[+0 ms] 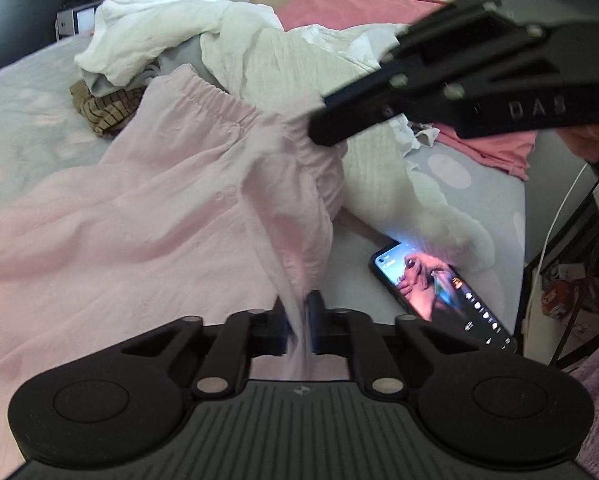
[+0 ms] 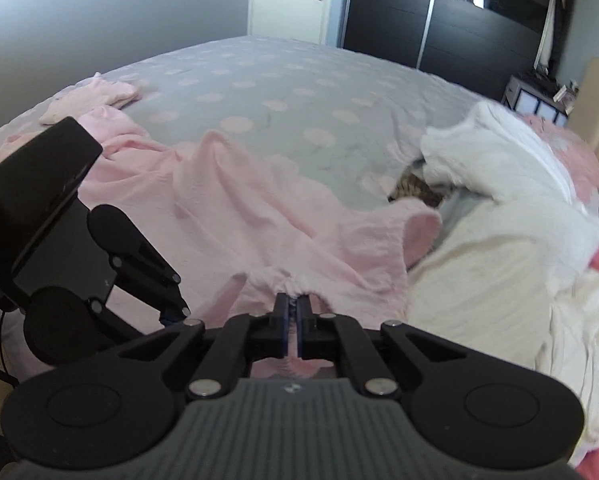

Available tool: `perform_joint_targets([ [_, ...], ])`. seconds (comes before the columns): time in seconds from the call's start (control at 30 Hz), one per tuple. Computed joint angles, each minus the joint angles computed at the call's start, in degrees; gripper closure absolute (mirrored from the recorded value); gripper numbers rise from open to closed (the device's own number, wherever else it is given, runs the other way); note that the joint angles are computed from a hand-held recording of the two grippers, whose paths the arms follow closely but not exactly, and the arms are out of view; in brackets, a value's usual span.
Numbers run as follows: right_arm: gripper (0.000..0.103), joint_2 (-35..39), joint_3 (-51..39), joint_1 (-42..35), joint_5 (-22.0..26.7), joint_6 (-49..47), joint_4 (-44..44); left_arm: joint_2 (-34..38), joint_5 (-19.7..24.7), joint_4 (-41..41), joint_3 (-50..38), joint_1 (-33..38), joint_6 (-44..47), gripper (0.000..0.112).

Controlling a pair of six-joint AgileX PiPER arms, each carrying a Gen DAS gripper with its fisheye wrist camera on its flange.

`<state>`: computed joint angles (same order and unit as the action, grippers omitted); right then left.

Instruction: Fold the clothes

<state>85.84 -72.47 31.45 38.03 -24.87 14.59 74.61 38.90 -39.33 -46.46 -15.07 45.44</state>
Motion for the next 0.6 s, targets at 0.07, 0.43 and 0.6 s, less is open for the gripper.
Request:
perform_joint_targets([
  [0.07,0.096,0.14,1.46,-1.63,0.58,-2.72,4.10,0.86,1.41,-0.92,-0.79,1.64,0.19,0.112],
  [0.43,0.054,2.75,5.28,-2.91,2.85,-17.59,15.90,5.64,5.69,-3.82,-4.39,9.80,-0.97,0.112],
  [0.6,0.062,3.40,7.23,2.00,-3.86,-14.59,8.04,5.93,7.36,-5.60,-4.86,11.40,-0.73,0.112],
])
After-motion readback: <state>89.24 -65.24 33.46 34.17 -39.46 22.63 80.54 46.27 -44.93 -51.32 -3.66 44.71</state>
